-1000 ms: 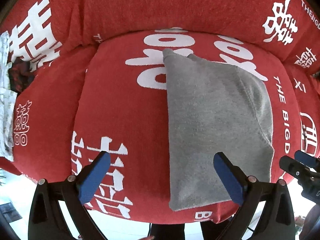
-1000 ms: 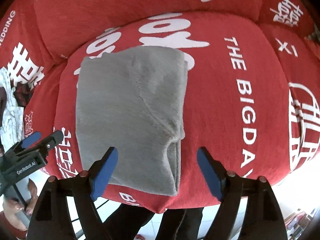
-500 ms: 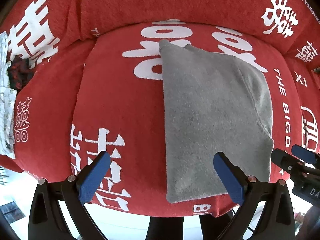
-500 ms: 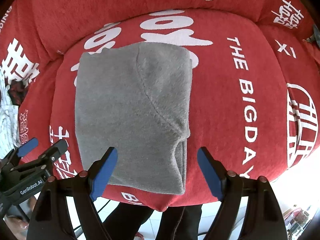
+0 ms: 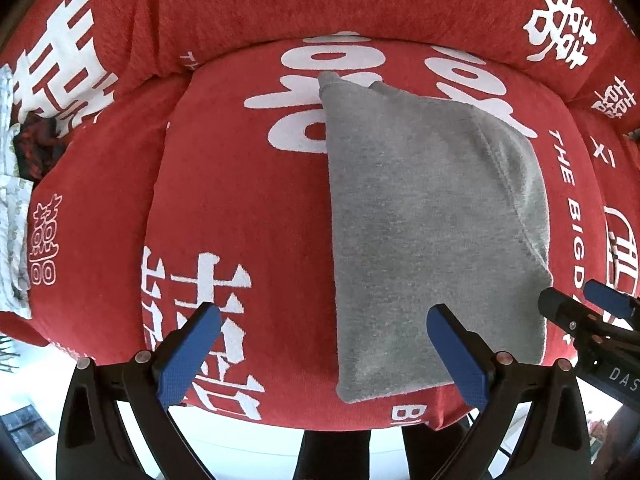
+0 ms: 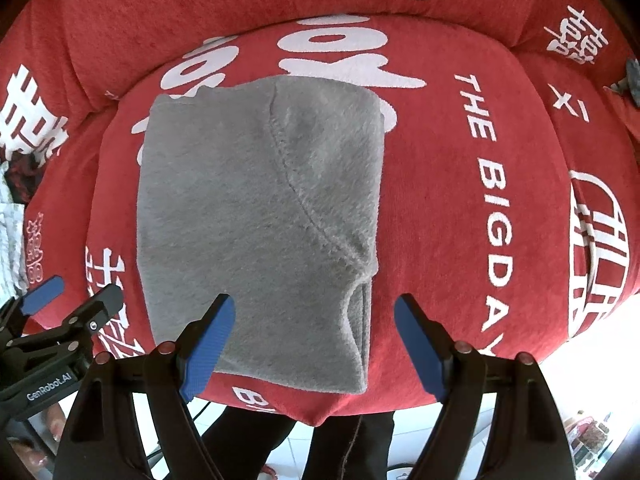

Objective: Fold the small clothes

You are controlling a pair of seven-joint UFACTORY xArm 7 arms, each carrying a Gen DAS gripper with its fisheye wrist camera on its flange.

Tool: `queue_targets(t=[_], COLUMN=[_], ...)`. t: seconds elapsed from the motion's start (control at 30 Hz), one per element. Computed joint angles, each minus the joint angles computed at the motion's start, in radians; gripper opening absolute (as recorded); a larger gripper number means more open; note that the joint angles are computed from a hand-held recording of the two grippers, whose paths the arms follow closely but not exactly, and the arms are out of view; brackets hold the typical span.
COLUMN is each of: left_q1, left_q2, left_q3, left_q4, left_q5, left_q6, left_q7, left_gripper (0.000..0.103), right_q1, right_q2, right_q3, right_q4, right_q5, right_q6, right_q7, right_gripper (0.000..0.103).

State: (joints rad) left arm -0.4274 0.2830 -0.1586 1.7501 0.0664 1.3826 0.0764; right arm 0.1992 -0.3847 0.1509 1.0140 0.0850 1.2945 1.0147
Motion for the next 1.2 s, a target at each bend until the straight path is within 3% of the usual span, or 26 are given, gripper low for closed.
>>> queue_targets(t=[1.2], left_q1=[-0.014], left_q2=[0.022], left_q3=[0.001], left_q4=[0.025], left_q5=[0.024], left_q6=[0.016], left_q7=[0.01], left_gripper=[0.103], right_q1=[-0.004], right_q2=[0.019], right_q3=[-0.005], right_q4=[0.017], right_q5=[-0.006], right_q6=[0.014], right_q7=[-0.015], right_gripper=[0.084])
